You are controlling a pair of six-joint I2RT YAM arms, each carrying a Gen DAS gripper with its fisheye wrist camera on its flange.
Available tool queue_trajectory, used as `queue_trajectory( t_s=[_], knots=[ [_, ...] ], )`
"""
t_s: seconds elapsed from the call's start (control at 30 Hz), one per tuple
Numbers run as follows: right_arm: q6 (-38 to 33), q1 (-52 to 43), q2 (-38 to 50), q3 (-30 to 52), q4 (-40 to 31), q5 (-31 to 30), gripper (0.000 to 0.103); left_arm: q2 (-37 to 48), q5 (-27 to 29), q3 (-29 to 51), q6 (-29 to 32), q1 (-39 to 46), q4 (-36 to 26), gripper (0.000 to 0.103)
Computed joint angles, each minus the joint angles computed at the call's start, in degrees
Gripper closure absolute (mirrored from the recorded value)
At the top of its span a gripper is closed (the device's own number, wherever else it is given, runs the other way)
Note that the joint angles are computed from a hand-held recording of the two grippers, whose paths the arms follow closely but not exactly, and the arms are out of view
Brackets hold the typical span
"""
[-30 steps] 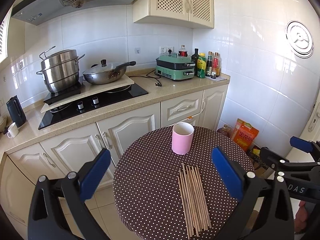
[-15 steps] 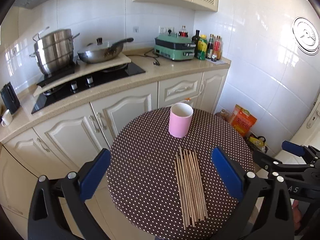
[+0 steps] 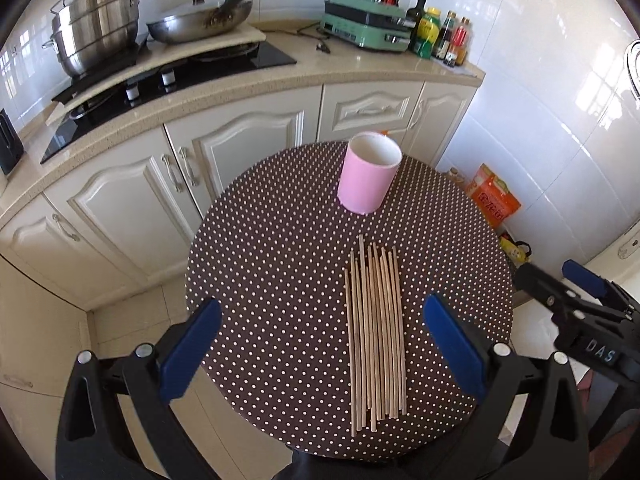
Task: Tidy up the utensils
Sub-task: 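Lower the right tool toward the chopstick pile beside the pink cup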
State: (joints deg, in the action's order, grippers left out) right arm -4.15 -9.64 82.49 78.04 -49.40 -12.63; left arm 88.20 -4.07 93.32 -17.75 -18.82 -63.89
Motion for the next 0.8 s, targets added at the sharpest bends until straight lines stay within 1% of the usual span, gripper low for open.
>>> queue_trajectory(
  t_s=[0.1,0.17,0.23,0.33,0.47,0.6,0.7,0.8],
  knots=[
    [0.6,-1.0,2.5,-0.5,1.9,-0.3,0.006,3.4,0.6,1.2,-0.2,0.2,-0.9,0.004],
    [0.1,-1.1,5.3,0.0,1.9,0.1,0.006,5.7,0.8,1.8,-0.2,0.2,-1.3,0.004],
    [-0.4,-0.7,7.9,0.8,1.6,1.4,0.006,8.0,0.5,2.4,-0.5,0.2,-1.6,0.004],
    [-0.9,-0.1,12.1,1.0,2.0,3.3,0.006,9.8,-0.1,1.4,-0.5,0.1,-0.2,0.004],
    [-0.9,1.2,18.3,1.8,1.7,5.2,0.006,13.8,0.8,2.1,0.2,1.0,-0.6,0.004],
    [-1.4,2.9,22.5,0.8,2.9,7.1,0.006,15.4,-0.6,0.0,0.7,1.0,1.5,0.004],
    [-1.3,3.6,24.8,0.3,3.4,7.7,0.006,16.0,-0.6,-2.1,1.6,1.1,3.6,0.004],
    [-0.7,5.0,26.1,-0.3,4.0,9.7,0.006,17.1,-0.6,-2.6,2.2,1.0,4.0,0.004]
  ],
)
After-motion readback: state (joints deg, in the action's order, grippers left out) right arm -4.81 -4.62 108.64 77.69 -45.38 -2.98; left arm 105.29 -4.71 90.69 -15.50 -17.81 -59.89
